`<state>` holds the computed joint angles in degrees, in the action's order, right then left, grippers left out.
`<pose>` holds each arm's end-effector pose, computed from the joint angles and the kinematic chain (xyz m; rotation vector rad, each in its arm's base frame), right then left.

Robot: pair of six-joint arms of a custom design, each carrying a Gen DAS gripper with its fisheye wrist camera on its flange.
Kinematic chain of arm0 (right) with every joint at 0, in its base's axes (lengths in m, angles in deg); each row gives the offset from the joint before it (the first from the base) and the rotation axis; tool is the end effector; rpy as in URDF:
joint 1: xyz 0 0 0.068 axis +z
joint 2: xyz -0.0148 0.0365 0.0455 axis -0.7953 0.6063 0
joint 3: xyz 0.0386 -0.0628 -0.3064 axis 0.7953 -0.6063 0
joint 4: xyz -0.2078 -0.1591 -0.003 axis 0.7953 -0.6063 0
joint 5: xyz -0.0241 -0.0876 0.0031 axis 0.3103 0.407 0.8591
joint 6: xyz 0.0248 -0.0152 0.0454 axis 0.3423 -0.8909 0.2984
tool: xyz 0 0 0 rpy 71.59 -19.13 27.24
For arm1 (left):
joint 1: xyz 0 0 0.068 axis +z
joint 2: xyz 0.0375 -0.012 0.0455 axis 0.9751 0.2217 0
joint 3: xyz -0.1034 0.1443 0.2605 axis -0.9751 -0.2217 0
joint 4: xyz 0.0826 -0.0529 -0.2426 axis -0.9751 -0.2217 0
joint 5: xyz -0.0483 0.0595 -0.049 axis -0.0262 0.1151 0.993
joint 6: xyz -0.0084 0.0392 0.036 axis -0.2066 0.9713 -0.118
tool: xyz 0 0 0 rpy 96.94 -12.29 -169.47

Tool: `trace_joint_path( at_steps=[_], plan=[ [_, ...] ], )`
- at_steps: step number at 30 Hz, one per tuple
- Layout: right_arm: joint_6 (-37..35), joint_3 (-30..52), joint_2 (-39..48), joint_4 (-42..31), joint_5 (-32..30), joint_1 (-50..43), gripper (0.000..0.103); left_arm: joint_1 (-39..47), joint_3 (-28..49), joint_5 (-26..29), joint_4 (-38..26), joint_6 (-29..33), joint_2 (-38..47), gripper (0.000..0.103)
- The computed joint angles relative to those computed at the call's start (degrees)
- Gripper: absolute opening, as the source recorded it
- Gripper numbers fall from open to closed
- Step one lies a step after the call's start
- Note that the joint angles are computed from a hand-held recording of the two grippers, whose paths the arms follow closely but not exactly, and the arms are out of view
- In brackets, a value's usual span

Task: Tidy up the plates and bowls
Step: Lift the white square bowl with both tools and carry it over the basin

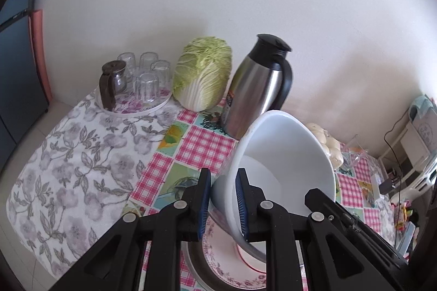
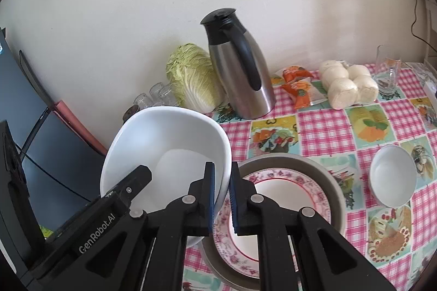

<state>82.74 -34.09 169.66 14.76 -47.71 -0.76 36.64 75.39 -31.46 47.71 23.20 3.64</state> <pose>0.1929 0.2395 0.2508 -0.2091 2.3498 0.6895 0.1545 -0.1072 0.2903 -0.4948 2.2706 -0.1052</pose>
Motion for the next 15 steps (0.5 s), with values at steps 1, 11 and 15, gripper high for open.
trace_joint_path(
  at_steps=[1, 11, 15],
  plan=[
    [0.11, -0.83, -0.76, 0.36, -0.25, -0.53, 0.013, -1.47, 0.98, -1.04, -0.57, -0.53, 0.88, 0.021],
    [-0.15, -7.03, -9.32, 0.66, -4.2, -8.13, 0.013, -9.94, 8.26, -5.75, -2.07, -3.05, 9.7, 0.021],
    [-0.32, -8.5, -11.32, 0.46, -6.06, -10.59, 0.013, -12.21, 10.68, -7.44, -3.31, -4.29, 12.39, 0.021]
  ],
)
